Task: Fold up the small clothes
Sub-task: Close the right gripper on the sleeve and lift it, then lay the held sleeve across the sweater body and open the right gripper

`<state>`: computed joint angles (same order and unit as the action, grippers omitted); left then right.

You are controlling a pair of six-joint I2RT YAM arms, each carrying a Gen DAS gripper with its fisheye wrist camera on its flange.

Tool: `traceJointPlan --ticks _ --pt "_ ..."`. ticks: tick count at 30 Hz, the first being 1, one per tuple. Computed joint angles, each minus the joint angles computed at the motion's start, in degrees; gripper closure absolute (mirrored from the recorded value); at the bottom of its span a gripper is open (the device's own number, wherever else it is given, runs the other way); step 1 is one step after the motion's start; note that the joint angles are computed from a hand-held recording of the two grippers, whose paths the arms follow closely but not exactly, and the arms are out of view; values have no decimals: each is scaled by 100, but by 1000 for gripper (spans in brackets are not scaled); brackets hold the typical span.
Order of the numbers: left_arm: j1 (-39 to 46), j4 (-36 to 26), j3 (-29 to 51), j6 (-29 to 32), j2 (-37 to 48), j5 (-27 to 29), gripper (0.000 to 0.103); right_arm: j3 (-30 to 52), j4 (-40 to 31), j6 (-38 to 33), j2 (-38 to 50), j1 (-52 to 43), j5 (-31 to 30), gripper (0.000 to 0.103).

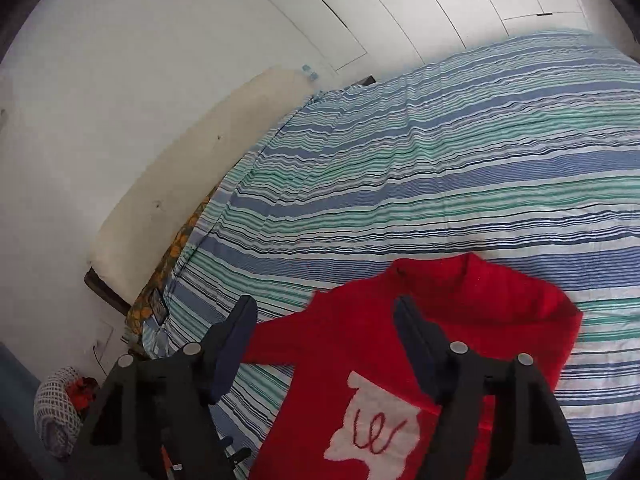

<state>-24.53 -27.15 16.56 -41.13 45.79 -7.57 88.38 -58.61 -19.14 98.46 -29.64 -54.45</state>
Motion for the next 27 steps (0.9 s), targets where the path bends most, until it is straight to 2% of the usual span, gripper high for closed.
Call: traceJointPlan --ticks 4,6,8,10,12,13,14,15,16,17,19,21,22,23,25,27 --pt "154 81 -6 3 54 164 10 -97 148 63 529 -256 446 50" --pt "85 98 5 -24 114 97 10 -288 -7 -275 791 -443 642 51" --pt "-57 93 5 -63 148 -35 10 -708 387 -204 979 -486 922 54" --pt "-204 86 20 -90 214 -173 10 -1171 1082 157 1198 -435 1281 55" --pt "-333 84 44 -100 311 -300 10 -1418 1853 601 1580 -406 2399 57" --pt "-379 80 63 -87 365 -350 10 -1423 2042 691 1819 -452 2949 77" --pt "-410 73 75 -85 389 -381 10 -1467 2214 787 1923 -600 3114 103" --pt "-414 77 73 -88 387 -383 10 -1568 2414 899 1843 -774 3013 103" --pt "-397 101 73 -96 406 -364 9 -1718 2617 976 1617 -840 3201 94" --pt "-367 144 76 -92 445 -329 9 -1849 2720 853 1359 -882 3262 92" --pt "-324 244 91 -81 562 -300 9 -1893 2471 334 961 -996 2687 91" --pt "-420 290 122 -125 692 -387 8 -1876 2109 -107 707 -1001 2211 87" --pt "-499 287 140 -140 754 -467 8 -1886 1904 -318 610 -964 2028 81" --pt "-556 278 149 -152 777 -521 8 -1938 1835 -467 578 -886 1981 70" --pt "-584 263 117 -130 738 -534 7 -2180 2047 -490 623 -636 2331 59" --pt "-509 228 71 -55 654 -449 7 -2283 2241 -395 986 -518 3059 59"
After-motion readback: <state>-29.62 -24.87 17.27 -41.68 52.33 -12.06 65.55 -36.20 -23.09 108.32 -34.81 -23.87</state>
